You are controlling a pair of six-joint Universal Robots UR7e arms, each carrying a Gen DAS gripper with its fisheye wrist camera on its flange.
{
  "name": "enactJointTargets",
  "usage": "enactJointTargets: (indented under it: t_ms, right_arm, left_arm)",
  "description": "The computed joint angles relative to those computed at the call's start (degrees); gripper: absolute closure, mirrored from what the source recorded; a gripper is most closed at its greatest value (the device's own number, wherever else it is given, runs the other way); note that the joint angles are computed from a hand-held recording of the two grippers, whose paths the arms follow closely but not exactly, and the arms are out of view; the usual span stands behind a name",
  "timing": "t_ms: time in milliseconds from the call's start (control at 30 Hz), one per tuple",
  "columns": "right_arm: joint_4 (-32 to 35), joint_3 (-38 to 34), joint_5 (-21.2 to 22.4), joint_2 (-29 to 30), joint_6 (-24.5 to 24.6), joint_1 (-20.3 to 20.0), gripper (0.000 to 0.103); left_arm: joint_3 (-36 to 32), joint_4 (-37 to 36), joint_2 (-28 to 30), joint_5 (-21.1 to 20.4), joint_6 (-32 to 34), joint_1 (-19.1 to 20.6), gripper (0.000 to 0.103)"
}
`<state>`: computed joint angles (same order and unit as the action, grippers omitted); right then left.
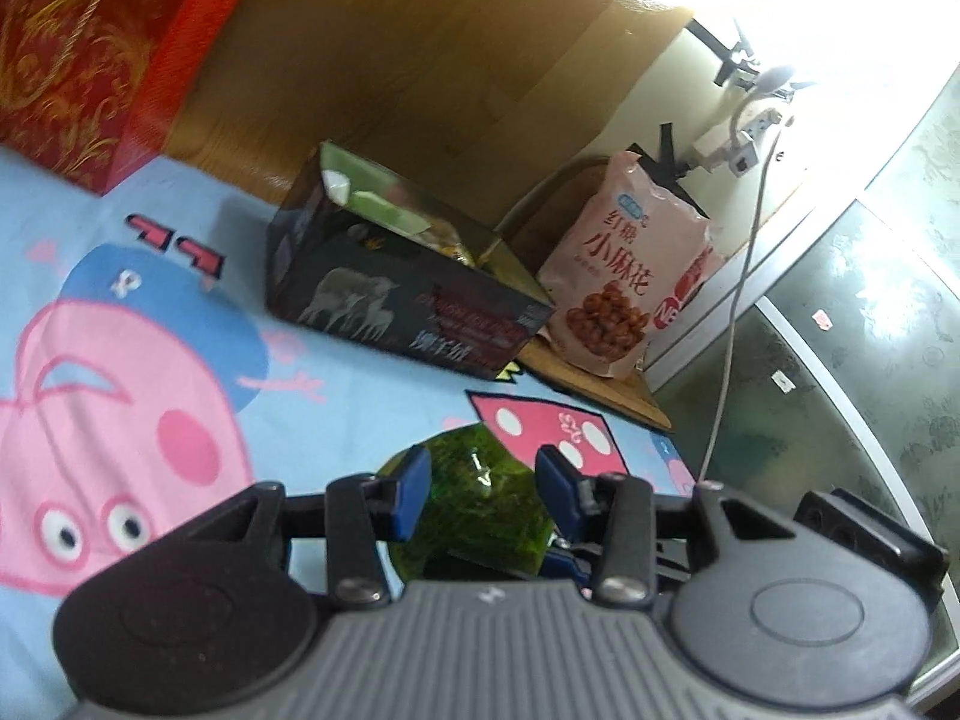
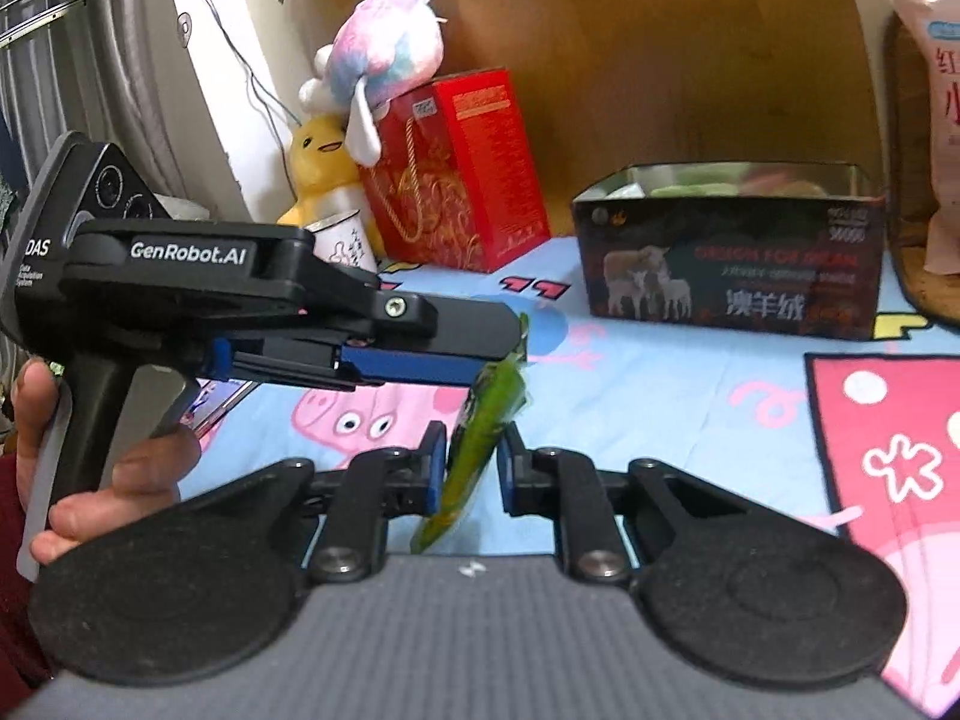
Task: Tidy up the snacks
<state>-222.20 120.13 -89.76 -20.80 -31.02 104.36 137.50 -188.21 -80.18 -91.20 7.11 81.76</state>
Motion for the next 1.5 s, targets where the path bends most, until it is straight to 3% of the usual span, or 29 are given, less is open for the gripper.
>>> enactJointTargets:
  t_ms: [267,433,533,633,700,900,1133,1300,1400,1500]
  right_arm:
    - [-1.6,-3.0,-0.8,-0.9,-1.9,-0.1,0.083]
    - [-2.4,-12.6,-2.3,0.6,-6.4,0.8,0.083]
    - [-1.7,-19.8,-4.7,3.1,-8.3,0.5,0.074]
    - [-0.4,-22.7,-6.9,3.8,-5.8,-0.3,0.067]
    - [-3.4,-21.2,-5.2,3.7,-4.8,-1.7,0.060]
    - [-9.5,-13.2,-3.7,2.0,-0.8,-4.1,0.060]
    - [-17.1,-0.7,-3.0,0.5,0.5,-5.8,0.060]
    - [-19.3,0.5,-6.6,0.9,-0.5,-4.3,0.060]
    - [-19.5,0.8,-6.3,-0.2,1.2,-4.5,0.057]
    - [-18.8,-1.0,-5.3,-1.1,2.7,-5.2,0.048]
  left_arm:
    - [-6.9,0.3,4.6,1.7,2.2,-3.7,0.064]
    - [-16.4,-2.2,11.3,3.0,3.9,-5.5,0.057]
    - [-21.2,-3.1,15.4,7.9,3.4,-6.1,0.055]
    - [-23.0,-0.7,16.6,9.1,1.0,-4.8,0.055]
    - [-22.3,-1.1,16.5,8.4,1.2,-3.9,0.055]
    - [-17.2,-0.6,12.8,6.5,0.1,-2.2,0.055]
    - [-7.5,0.8,7.0,6.8,2.2,-2.2,0.053]
    - [-5.3,0.9,6.2,9.9,0.7,-2.4,0.053]
    - [-6.2,1.1,5.6,11.0,-1.3,-2.1,0.052]
    - [-8.2,-1.0,5.6,14.0,-3.6,-2.3,0.038]
